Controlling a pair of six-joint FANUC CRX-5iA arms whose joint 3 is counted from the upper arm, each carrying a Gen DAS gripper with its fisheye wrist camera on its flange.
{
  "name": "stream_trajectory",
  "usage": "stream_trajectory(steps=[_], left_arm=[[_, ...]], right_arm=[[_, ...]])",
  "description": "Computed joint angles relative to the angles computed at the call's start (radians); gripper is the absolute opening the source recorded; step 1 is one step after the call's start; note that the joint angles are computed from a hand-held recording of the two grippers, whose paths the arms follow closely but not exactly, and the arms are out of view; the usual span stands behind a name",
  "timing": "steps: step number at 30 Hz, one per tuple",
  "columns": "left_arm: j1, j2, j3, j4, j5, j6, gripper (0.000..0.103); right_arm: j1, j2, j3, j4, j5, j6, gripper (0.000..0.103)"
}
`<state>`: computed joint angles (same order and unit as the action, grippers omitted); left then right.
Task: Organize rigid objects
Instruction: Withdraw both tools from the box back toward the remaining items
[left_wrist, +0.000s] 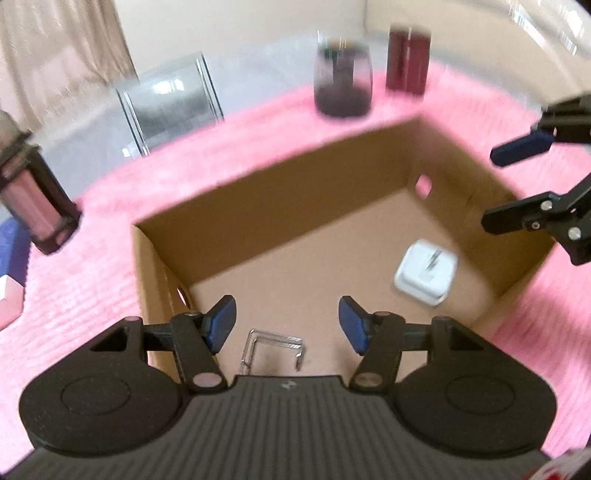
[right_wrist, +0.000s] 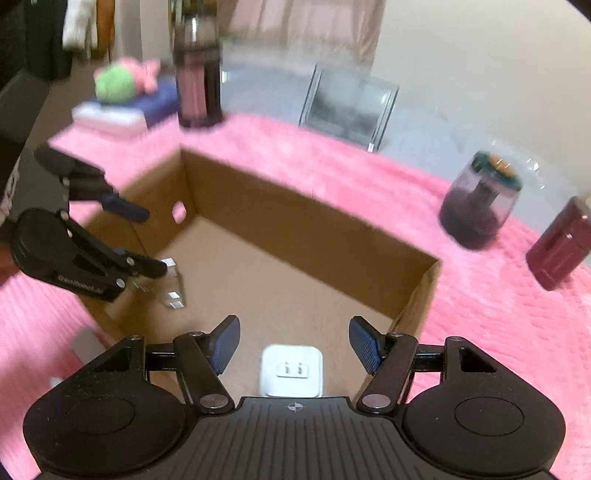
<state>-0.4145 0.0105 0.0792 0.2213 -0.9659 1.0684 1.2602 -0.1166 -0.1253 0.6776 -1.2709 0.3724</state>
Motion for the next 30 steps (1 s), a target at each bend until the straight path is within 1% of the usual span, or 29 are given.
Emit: stream_trajectory(steps=[2,3,4,6,7,8,9,12,15,17,18,19,20,22,24,26,28,29,30], left_arm=[[0.013,-0.093,-0.107,0.064,0.083,-0.013,0.066],[0.021,-0.144,-0.17,0.106,0.131,-0.034,0.068],[0.026,-0.191,-0.227,0.143,0.17,-0.051,0.072],[0.032,-0.286,-0.34,0.204,0.255,-0.069,0.074],[0.032,-0.338,-0.401,0.235,0.299,-0.08,0.076],[0.029,-0.382,-0.447,0.244,0.335,-0.069,0.078],[0.026,-0.419,-0.479,0.235,0.359,-0.041,0.078],[0.016,-0.525,-0.548,0.159,0.388,0.077,0.078],[-0.006,-0.619,-0.592,0.019,0.397,0.242,0.079],[-0.033,-0.669,-0.604,-0.099,0.384,0.371,0.08],[-0.06,-0.69,-0.599,-0.181,0.366,0.453,0.08],[-0.107,-0.708,-0.583,-0.3,0.335,0.568,0.081],[-0.149,-0.716,-0.572,-0.387,0.31,0.652,0.082],[-0.211,-0.739,-0.572,-0.486,0.268,0.768,0.082],[-0.273,-0.753,-0.576,-0.567,0.243,0.881,0.082],[-0.385,-0.751,-0.561,-0.71,0.187,1.048,0.082],[-0.481,-0.741,-0.555,-0.806,0.139,1.168,0.082],[-0.543,-0.735,-0.552,-0.858,0.1,1.228,0.082],[-0.573,-0.728,-0.554,-0.876,0.082,1.255,0.082]], right_arm=[[0.064,-0.034,-0.038,0.079,-0.008,-0.09,0.063],[0.106,-0.053,-0.065,0.13,-0.018,-0.151,0.063],[0.141,-0.065,-0.083,0.167,-0.036,-0.194,0.063],[0.227,-0.085,-0.124,0.247,-0.081,-0.297,0.063],[0.254,-0.092,-0.139,0.275,-0.093,-0.337,0.063],[0.292,-0.1,-0.162,0.308,-0.114,-0.4,0.064],[0.33,-0.103,-0.184,0.34,-0.139,-0.465,0.064],[0.438,-0.082,-0.215,0.379,-0.242,-0.58,0.065],[0.527,-0.046,-0.234,0.375,-0.347,-0.681,0.067],[0.579,-0.021,-0.236,0.341,-0.405,-0.739,0.068],[0.601,-0.004,-0.231,0.32,-0.427,-0.753,0.068],[0.621,0.013,-0.229,0.305,-0.452,-0.775,0.068],[0.641,0.027,-0.23,0.29,-0.472,-0.812,0.068],[0.683,0.035,-0.245,0.264,-0.485,-0.892,0.068],[0.705,0.052,-0.249,0.241,-0.497,-0.951,0.068],[0.733,0.055,-0.258,0.213,-0.509,-1.025,0.068],[0.753,0.057,-0.266,0.187,-0.512,-1.09,0.068],[0.758,0.058,-0.269,0.176,-0.505,-1.106,0.068],[0.761,0.057,-0.271,0.166,-0.502,-1.112,0.069]])
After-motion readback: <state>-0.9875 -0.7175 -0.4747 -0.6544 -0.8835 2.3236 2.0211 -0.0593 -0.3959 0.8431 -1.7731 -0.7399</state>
